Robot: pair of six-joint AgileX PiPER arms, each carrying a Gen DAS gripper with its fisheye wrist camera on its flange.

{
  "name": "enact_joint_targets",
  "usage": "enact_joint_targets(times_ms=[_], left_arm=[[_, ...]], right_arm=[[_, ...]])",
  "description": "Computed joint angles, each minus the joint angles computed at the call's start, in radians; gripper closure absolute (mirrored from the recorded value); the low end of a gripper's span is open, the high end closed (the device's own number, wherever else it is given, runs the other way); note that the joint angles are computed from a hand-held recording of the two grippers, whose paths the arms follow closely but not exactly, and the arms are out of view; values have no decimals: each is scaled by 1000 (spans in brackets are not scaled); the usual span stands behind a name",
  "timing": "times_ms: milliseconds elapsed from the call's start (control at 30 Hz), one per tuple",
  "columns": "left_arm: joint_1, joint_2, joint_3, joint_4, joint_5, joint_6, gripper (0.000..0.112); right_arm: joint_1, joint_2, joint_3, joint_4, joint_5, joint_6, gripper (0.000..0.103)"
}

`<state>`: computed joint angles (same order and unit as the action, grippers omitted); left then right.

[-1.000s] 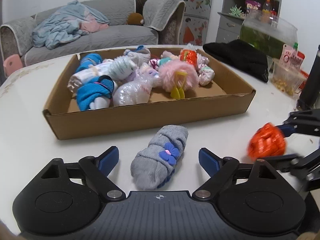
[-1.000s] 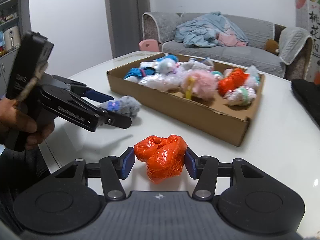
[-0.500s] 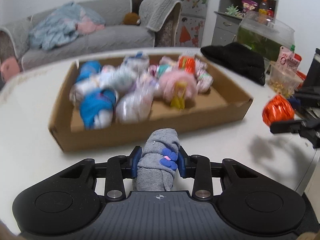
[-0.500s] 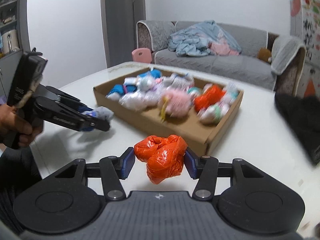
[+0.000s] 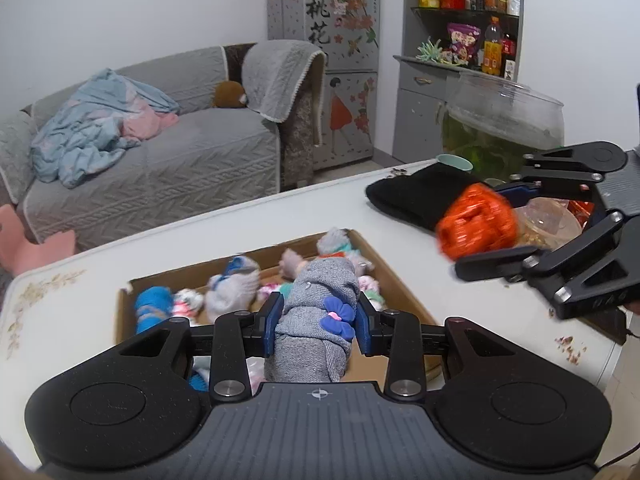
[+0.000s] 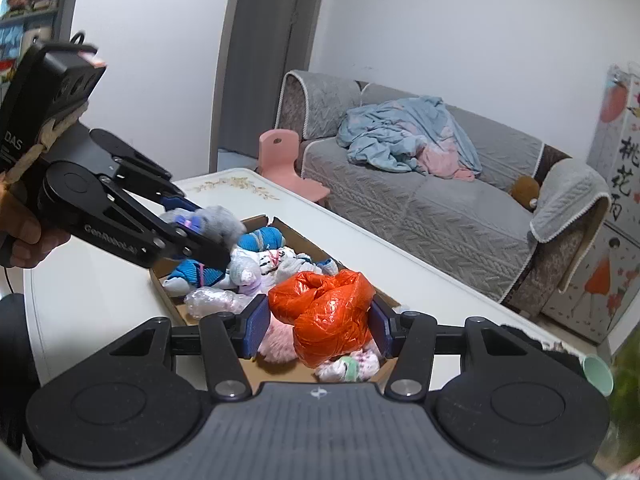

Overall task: Organize objects
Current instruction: 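Carry both items into the tray and open both grippers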

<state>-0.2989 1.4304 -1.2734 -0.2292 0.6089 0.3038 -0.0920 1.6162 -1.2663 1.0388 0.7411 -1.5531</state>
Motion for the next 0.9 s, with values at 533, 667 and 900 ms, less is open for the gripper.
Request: enact_joint_targets(times_ms=[533,667,900], left_arm=[[-41,205,-61,-105,6,82,69],[-43,261,-87,-135,21,105,69],[-41,343,-120,-134,57,122,69]], right_arm=[[32,115,-69,-114,-10,74,54],[36,139,-90,-151,-11,101,54],[48,191,-121,-216,-13,140,54]])
